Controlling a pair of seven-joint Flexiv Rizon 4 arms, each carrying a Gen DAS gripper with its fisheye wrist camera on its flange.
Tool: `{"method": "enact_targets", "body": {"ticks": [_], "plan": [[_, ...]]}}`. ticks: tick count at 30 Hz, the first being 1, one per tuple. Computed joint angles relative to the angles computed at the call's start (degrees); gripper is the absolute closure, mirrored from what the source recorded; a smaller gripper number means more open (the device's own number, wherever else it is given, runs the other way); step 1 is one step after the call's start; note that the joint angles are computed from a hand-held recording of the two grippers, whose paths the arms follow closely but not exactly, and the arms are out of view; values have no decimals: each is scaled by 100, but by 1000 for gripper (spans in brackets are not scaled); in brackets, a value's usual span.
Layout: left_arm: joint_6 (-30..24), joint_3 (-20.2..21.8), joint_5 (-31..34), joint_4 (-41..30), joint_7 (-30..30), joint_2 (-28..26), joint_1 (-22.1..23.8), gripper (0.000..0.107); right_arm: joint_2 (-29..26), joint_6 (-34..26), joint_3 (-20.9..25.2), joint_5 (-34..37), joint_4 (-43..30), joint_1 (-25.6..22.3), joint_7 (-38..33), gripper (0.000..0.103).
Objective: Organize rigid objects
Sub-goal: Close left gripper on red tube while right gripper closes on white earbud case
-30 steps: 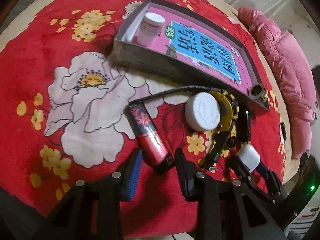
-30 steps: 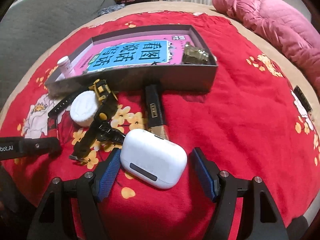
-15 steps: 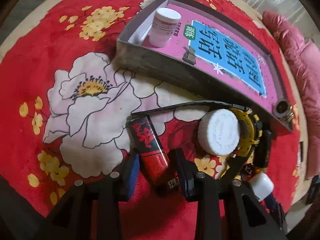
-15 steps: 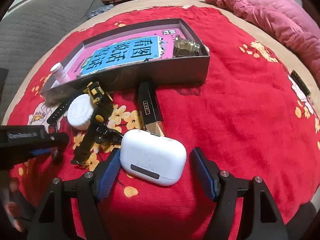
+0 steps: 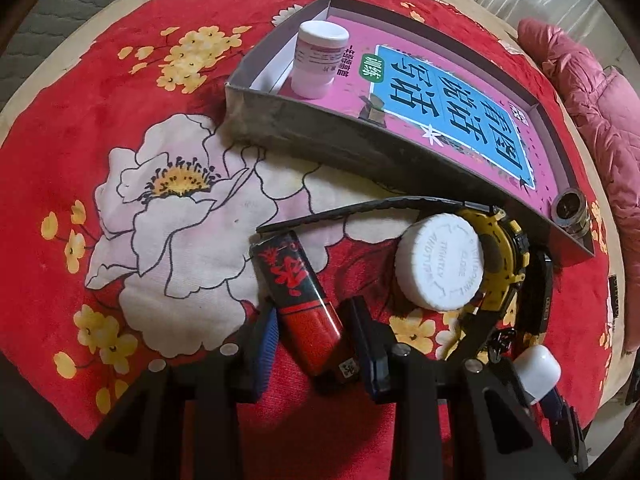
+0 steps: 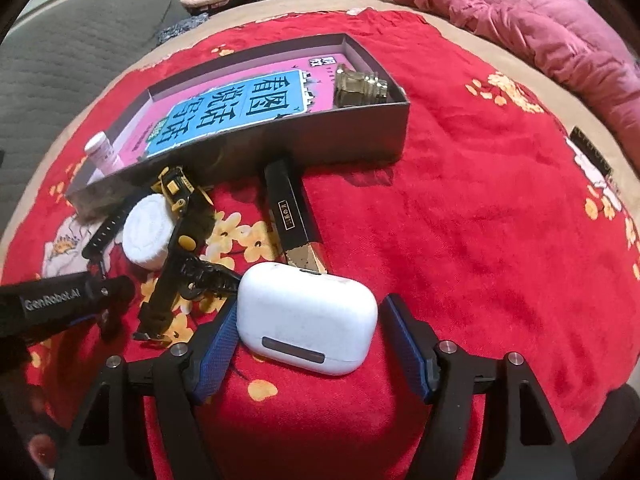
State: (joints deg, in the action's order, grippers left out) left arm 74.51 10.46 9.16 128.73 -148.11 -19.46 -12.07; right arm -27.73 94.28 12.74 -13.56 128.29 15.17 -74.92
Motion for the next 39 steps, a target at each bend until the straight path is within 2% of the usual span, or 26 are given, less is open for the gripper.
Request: {"method": "enact_targets", "body": {"ticks": [1, 3, 7, 13, 19, 24, 26, 30, 33, 36, 38, 39], "plan": [[-10, 19, 26, -1, -16, 4, -15, 72, 3, -17, 59, 17, -8, -72, -7, 41], [-31, 41, 82, -25, -44, -6, -39, 72, -73, -125, 552, 80, -114, -568, -143, 41], [31, -3, 94, 0, 42, 7, 15, 72, -127, -198, 946, 189, -197, -944, -378, 41], [455, -185, -160, 257, 544, 42, 218, 71, -287, -246, 1746, 458, -378, -1756, -830, 41], [947, -459, -717, 654, 1376, 121, 511, 77, -282, -158, 1692, 564, -432, -1796, -924, 41], [826, -464, -939, 728, 1894, 240, 491, 82, -335, -189, 1786, 616, -490, -1877, -1004, 41], [991, -718, -1250, 893, 2193, 277, 715, 82, -350, -178, 1809, 628, -497, -1884, -1037, 41], [1521, -1868, -2377, 1439, 3144, 403, 1639, 83, -365, -172, 1825, 627, -500, -1880, -1088, 41], [1780, -2587, -2942, 1731, 3602, 478, 2193, 84, -385, -153, 1886, 634, -504, -1932, -1128, 41], [1893, -2787, -3116, 1869, 3781, 547, 2323, 84, -404, -138, 1951, 636, -514, -1989, -1150, 41], [1858, -2577, -3079, 1849, 3762, 585, 2094, 84, -409, -123, 1987, 636, -512, -2022, -1155, 41], [1895, -2653, -3124, 1845, 3811, 580, 2137, 84, -413, -112, 2006, 636, -513, -2042, -1156, 41]]}}
